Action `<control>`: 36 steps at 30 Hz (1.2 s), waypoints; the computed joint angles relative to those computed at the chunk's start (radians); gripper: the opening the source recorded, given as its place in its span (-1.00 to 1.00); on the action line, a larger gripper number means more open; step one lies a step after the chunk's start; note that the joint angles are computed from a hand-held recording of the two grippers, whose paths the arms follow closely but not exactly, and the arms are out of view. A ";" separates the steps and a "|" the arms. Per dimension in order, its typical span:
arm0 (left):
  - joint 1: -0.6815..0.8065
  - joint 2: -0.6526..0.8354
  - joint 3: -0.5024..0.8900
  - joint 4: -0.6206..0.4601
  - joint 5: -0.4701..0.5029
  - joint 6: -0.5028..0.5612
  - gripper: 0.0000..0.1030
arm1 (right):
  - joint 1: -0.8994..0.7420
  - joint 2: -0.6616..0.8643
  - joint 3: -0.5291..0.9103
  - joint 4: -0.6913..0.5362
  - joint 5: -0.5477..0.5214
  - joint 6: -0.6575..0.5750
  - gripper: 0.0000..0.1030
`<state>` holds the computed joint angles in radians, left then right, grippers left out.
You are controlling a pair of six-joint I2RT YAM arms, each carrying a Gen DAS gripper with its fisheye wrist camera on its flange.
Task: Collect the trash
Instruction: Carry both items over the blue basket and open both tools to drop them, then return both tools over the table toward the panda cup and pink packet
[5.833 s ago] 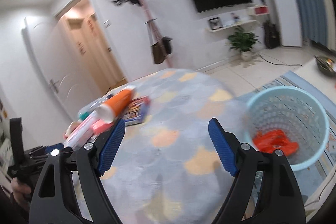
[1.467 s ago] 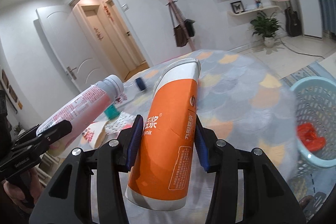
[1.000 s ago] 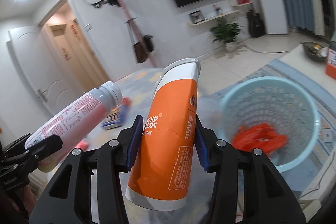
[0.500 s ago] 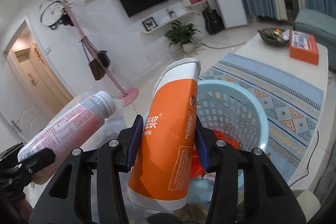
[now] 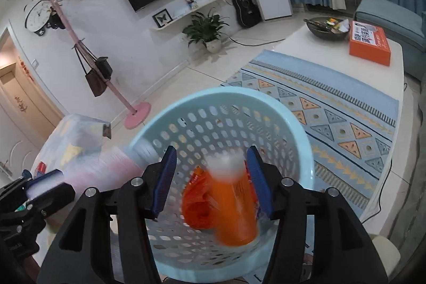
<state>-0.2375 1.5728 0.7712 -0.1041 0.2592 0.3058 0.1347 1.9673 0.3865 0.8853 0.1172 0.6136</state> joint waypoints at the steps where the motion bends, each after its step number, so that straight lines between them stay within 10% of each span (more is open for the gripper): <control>1: -0.006 0.000 0.000 0.005 -0.010 -0.006 0.06 | -0.005 0.010 -0.007 0.016 -0.006 0.004 0.04; 4: -0.018 -0.010 -0.001 0.009 -0.036 -0.026 0.31 | -0.014 0.008 -0.024 0.031 -0.012 0.012 0.07; 23: 0.197 -0.363 -0.105 -0.183 0.038 0.059 0.34 | 0.275 -0.207 -0.097 -0.085 0.131 0.165 0.23; 36: 1.038 -0.410 -0.102 -0.333 0.376 0.450 0.44 | 0.660 -0.307 0.171 -0.395 0.274 0.132 0.43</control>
<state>0.8001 1.1627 0.6693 -0.4370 0.6350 0.7559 0.7943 1.6606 0.5574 0.4901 0.3915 0.7461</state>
